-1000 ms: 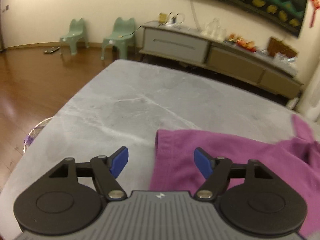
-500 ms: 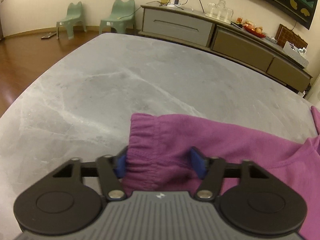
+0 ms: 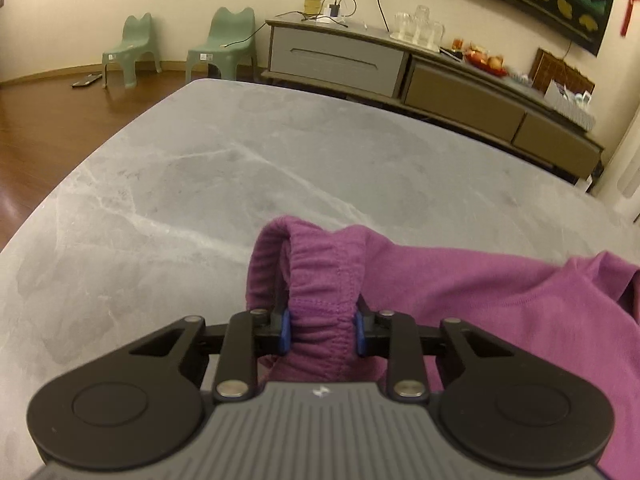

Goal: Fold clothes

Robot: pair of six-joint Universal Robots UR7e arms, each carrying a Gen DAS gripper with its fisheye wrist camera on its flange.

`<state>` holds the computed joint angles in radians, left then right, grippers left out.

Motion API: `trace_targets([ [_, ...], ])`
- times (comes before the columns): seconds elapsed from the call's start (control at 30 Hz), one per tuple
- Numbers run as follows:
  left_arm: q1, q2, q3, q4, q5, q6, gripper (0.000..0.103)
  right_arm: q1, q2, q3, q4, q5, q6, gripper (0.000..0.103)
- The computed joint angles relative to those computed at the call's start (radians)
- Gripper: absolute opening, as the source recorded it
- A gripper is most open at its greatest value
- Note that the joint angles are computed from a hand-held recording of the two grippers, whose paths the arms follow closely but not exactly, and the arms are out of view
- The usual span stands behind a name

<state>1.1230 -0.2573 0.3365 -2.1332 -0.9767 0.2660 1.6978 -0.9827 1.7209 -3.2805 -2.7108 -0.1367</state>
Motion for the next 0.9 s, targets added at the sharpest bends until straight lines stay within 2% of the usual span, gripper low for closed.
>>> trace_targets([
  [0.07,-0.014,-0.027,0.062,-0.038,0.020,0.000,0.026,-0.007,-0.046,0.094,-0.017,0.014,0.128,0.020],
  [0.1,-0.022,-0.045,0.096,-0.063,0.021,0.004,0.025,-0.004,-0.057,0.110,-0.058,0.040,0.142,0.023],
  [0.13,-0.032,-0.072,0.147,-0.111,0.016,0.019,0.025,0.005,-0.046,0.099,-0.134,0.051,0.113,0.045],
  [0.2,-0.052,-0.184,0.345,-0.276,-0.037,0.067,0.025,0.021,-0.010,0.068,-0.295,0.067,0.041,0.070],
  [0.27,-0.072,-0.283,0.512,-0.432,-0.103,0.113,0.024,0.023,0.017,0.051,-0.372,0.094,0.027,0.072],
  [0.33,-0.090,-0.375,0.653,-0.542,-0.166,0.156,0.025,0.020,0.019,0.051,-0.345,0.116,0.071,0.072],
  [0.4,-0.090,-0.471,0.781,-0.484,-0.197,0.181,0.025,0.021,0.014,0.055,-0.347,0.113,0.071,0.074],
  [0.43,-0.085,-0.496,0.809,-0.392,-0.201,0.179,0.025,0.023,0.017,0.056,-0.380,0.107,0.051,0.081],
  [0.47,-0.086,-0.504,0.815,-0.307,-0.164,0.188,0.026,0.026,0.017,0.053,-0.396,0.103,0.044,0.085],
  [0.5,-0.092,-0.506,0.831,-0.265,-0.092,0.204,0.027,0.021,0.013,0.051,-0.392,0.113,0.041,0.089],
  [0.53,-0.094,-0.503,0.846,-0.264,-0.040,0.215,0.027,0.012,0.007,0.048,-0.383,0.127,0.039,0.089],
  [0.57,-0.091,-0.500,0.840,-0.258,-0.029,0.192,0.030,0.004,0.002,0.044,-0.374,0.141,0.038,0.089],
  [0.63,-0.080,-0.495,0.805,-0.237,-0.063,0.123,0.034,-0.001,0.008,0.029,-0.337,0.138,0.043,0.089],
  [0.7,-0.076,-0.483,0.778,-0.279,-0.079,0.088,0.054,-0.005,0.013,0.020,-0.323,0.144,0.032,0.090],
  [0.77,-0.070,-0.457,0.734,-0.320,-0.069,0.067,0.059,0.003,0.018,0.018,-0.339,0.139,0.004,0.093],
  [0.83,-0.060,-0.414,0.658,-0.302,-0.061,0.038,0.060,0.005,0.023,0.013,-0.349,0.137,-0.019,0.096],
  [0.9,-0.051,-0.367,0.579,-0.263,-0.054,0.001,0.065,0.002,0.029,0.004,-0.343,0.128,-0.019,0.096],
])
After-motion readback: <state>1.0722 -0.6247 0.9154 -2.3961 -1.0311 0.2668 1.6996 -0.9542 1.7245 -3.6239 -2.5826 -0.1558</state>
